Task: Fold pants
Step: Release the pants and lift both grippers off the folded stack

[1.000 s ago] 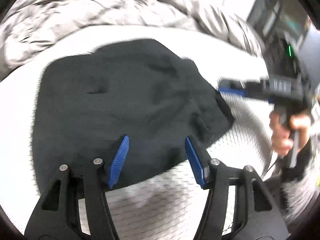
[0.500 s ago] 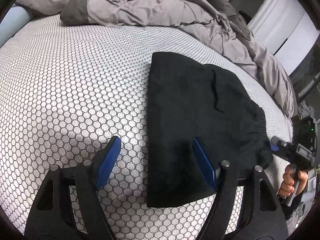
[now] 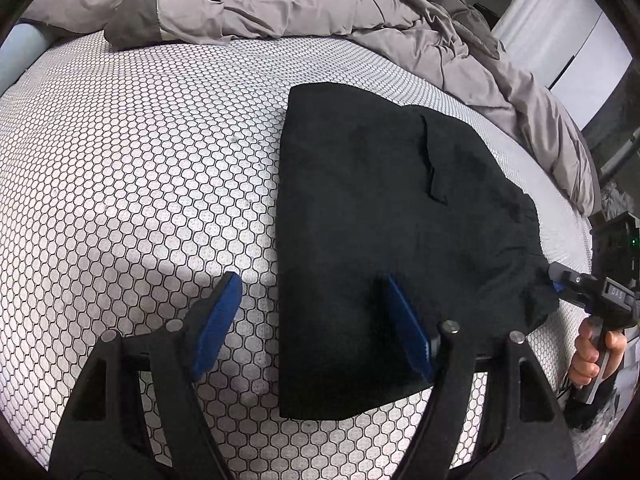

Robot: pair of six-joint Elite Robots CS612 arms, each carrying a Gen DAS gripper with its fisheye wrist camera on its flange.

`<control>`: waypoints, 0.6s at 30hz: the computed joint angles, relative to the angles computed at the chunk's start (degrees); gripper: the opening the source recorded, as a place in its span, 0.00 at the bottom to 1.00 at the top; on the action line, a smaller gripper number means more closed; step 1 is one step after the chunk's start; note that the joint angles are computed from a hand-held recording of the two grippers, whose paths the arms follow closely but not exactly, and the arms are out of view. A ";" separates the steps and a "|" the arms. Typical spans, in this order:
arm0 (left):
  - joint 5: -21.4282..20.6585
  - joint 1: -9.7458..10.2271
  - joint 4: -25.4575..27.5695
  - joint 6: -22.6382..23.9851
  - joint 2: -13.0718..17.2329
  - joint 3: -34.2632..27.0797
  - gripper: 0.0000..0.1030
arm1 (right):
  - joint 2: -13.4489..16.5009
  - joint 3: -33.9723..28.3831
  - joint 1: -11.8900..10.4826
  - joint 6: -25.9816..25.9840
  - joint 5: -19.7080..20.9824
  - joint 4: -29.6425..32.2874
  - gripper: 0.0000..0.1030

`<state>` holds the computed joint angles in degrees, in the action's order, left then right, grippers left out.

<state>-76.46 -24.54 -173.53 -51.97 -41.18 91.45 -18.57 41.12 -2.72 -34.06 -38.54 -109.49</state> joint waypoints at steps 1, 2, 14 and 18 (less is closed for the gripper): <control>-0.05 0.03 -0.06 0.09 -0.01 0.04 0.69 | 0.03 -0.02 0.02 0.03 0.37 -0.09 0.48; -0.04 0.00 0.05 0.12 0.10 -0.19 0.69 | 0.06 -0.13 0.03 -0.39 1.34 0.43 0.48; -0.76 0.18 1.37 1.11 1.12 -1.95 0.70 | -0.67 1.18 1.19 -4.84 -2.22 -0.31 0.20; -0.34 0.08 1.49 1.92 0.82 -1.55 0.70 | -3.15 7.43 0.70 -1.49 0.73 -12.10 0.13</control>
<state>-76.81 -24.46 -172.05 -50.05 -40.37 89.90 -21.72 48.55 -2.02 -35.55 -37.82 -121.59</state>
